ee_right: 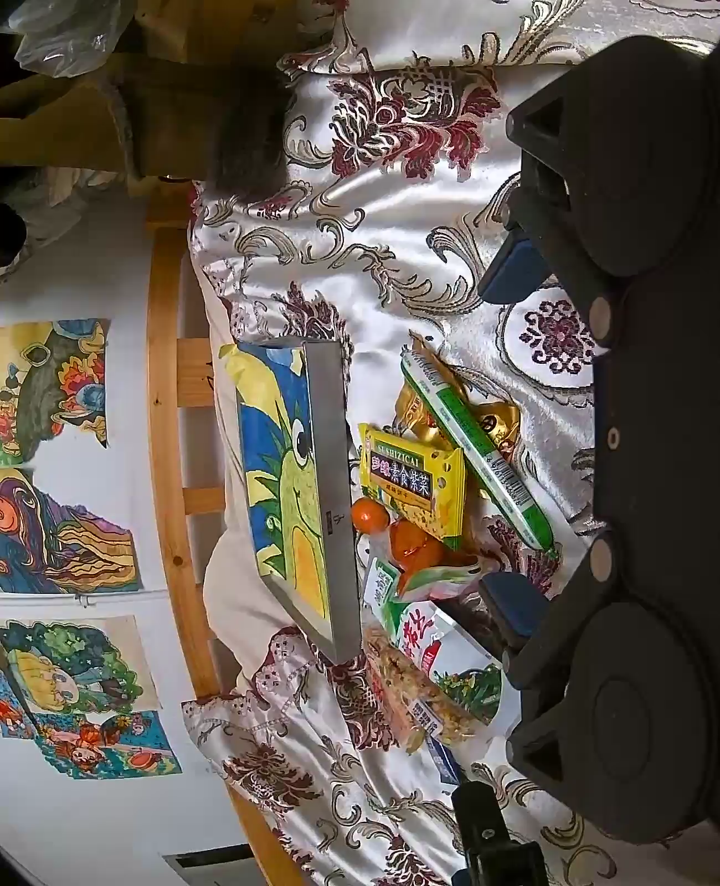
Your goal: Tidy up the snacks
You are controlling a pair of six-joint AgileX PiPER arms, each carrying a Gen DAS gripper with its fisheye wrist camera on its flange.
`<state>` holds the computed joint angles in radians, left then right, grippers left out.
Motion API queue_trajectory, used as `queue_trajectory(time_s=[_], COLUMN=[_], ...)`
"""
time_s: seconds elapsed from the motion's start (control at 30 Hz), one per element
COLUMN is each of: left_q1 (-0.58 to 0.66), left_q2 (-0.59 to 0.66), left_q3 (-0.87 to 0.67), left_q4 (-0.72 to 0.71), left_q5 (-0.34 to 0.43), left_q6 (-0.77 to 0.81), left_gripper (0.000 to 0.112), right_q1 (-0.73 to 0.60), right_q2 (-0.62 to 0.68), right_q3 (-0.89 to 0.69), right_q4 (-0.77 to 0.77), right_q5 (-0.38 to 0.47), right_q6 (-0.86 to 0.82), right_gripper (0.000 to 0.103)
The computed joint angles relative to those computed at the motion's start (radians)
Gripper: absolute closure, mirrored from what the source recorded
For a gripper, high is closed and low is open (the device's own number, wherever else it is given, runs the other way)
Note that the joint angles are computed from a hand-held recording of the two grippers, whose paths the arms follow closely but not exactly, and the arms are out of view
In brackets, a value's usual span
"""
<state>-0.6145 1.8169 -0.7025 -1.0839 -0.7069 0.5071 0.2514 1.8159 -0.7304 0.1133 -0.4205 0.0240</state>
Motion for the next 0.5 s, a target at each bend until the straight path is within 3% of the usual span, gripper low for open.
queue_trajectory(time_s=[0.5], left_q1=[0.001], left_q2=[-0.002], left_q3=[0.000], left_q4=[-0.002], left_q5=[0.004], left_q6=[0.001], left_gripper=[0.010], right_q1=[0.000], right_q2=[0.001], right_q3=[0.001], right_q4=[0.006], right_q5=[-0.003], right_q6=[-0.009], right_gripper=[0.001])
